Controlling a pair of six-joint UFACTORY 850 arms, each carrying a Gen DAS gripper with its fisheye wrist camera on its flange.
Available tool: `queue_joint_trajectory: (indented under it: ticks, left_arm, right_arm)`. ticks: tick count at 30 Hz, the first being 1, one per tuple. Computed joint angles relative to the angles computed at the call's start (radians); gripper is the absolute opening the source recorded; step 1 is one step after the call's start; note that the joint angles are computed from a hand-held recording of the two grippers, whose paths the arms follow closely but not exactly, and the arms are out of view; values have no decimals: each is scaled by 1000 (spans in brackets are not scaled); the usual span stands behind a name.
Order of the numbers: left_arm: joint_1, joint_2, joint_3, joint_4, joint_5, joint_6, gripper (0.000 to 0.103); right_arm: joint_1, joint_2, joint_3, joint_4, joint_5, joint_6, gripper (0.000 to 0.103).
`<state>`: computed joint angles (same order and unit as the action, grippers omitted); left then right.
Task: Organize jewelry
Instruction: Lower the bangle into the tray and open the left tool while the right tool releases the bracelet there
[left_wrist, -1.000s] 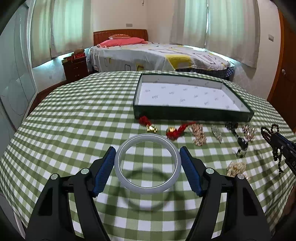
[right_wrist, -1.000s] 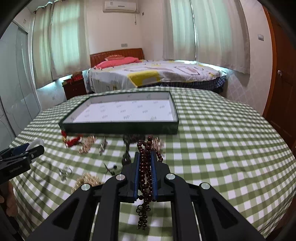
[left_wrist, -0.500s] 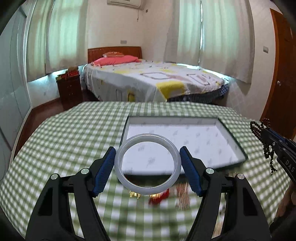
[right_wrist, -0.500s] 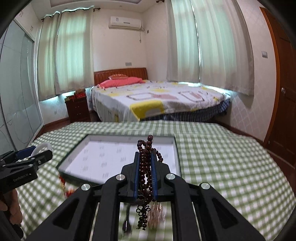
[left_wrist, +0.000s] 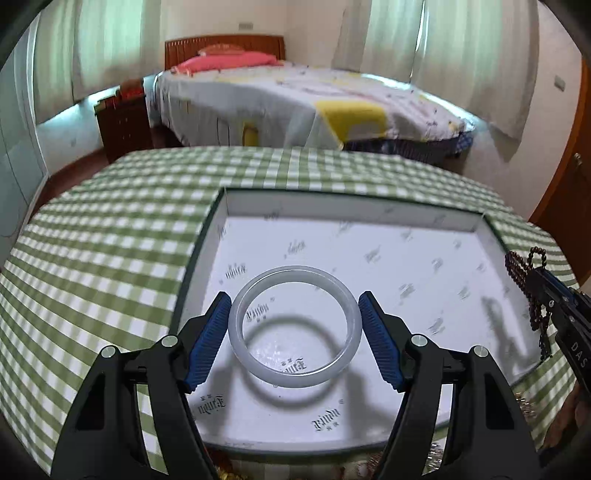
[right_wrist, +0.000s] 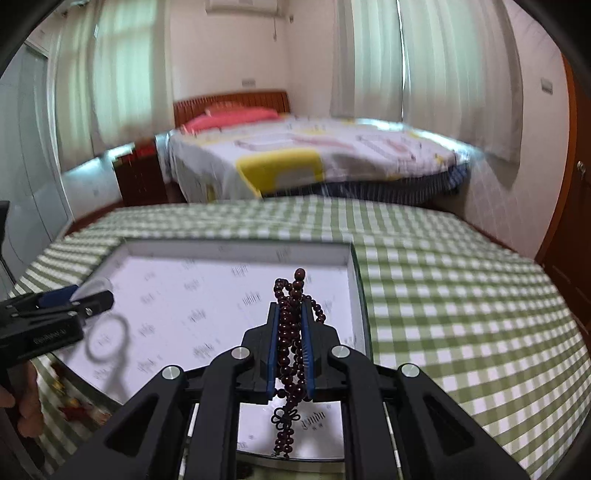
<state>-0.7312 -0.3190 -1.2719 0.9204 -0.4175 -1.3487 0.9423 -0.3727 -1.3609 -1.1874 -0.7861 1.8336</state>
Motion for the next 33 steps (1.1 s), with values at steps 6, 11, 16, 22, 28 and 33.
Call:
queue_joint_trajectory:
  ticks: [6, 11, 16, 22, 28, 33]
  left_arm:
    - [3, -30, -8, -64, 1, 66, 69]
    - [-1, -46, -19, -78, -25, 96, 69]
    - [-9, -56, -28, -78, -52, 106, 69]
    - [-10, -52, -27, -68, -50, 101, 71]
    - [-6, -58, -35, -97, -45, 127, 77]
    - [-13, -50, -32, -47, -49, 83, 78]
  right_arm:
    - [-31, -27, -16, 128, 47, -109, 12]
    - [-43, -39, -32, 222, 55, -194, 12]
    - [-47, -29, -18, 234, 67, -183, 25]
    - [-49, -26, -14, 224, 74, -169, 37]
    - [-44, -25, -14, 202, 73, -164, 49]
    - [-38, -14, 0, 167, 72, -124, 55]
